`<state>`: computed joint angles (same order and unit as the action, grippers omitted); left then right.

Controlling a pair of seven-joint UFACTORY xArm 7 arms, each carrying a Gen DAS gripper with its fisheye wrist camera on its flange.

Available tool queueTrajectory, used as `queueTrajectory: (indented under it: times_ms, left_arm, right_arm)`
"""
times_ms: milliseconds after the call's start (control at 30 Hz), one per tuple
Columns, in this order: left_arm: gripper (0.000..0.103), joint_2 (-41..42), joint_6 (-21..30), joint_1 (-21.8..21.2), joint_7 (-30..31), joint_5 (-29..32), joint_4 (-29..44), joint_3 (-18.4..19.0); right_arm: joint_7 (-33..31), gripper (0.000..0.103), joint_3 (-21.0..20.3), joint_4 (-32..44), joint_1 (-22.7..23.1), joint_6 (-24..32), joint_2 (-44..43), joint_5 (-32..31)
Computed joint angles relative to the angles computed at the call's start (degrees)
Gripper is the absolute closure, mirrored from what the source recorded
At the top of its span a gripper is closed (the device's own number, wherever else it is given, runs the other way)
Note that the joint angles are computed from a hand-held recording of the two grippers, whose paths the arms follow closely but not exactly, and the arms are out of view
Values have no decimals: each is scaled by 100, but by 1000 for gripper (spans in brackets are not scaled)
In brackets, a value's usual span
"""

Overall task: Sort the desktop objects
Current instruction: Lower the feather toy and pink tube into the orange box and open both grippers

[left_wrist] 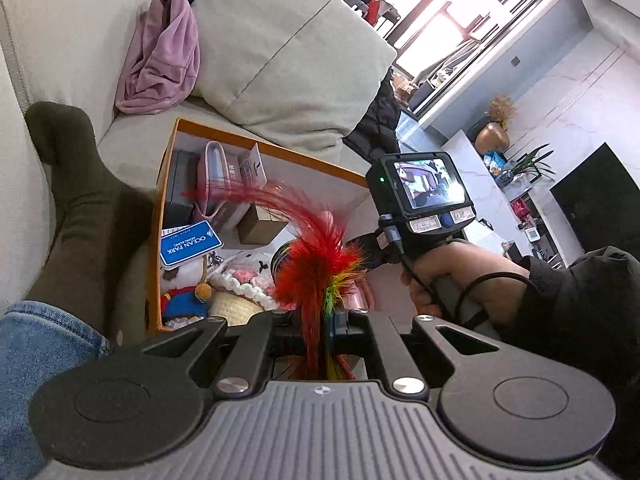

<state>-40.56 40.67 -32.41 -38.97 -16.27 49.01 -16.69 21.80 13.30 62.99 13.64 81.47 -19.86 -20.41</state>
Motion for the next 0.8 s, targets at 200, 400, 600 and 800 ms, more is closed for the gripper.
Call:
queueTrajectory:
  times_ms: [200,400,600,800]
  left_arm:
    - [95,438,278,37,67,124,406,-66]
    - [95,1137,336,71,150,201,935,-126]
    - [95,2217,547,190,45,625,1773,-295]
    - [95,3310,937,100,-236,1001,2489,-285]
  right_arm:
    - [-382,78,-247,-9,-13,-123,-102,503]
    - [-1107,67,-612,-285,-98,-663,-859,1189]
    - [-1767,58,-1142,-1014,-260,-1556,-2136,2157]
    - [-2167,58,-1491,-1890,-466,-2323,-2989,2761]
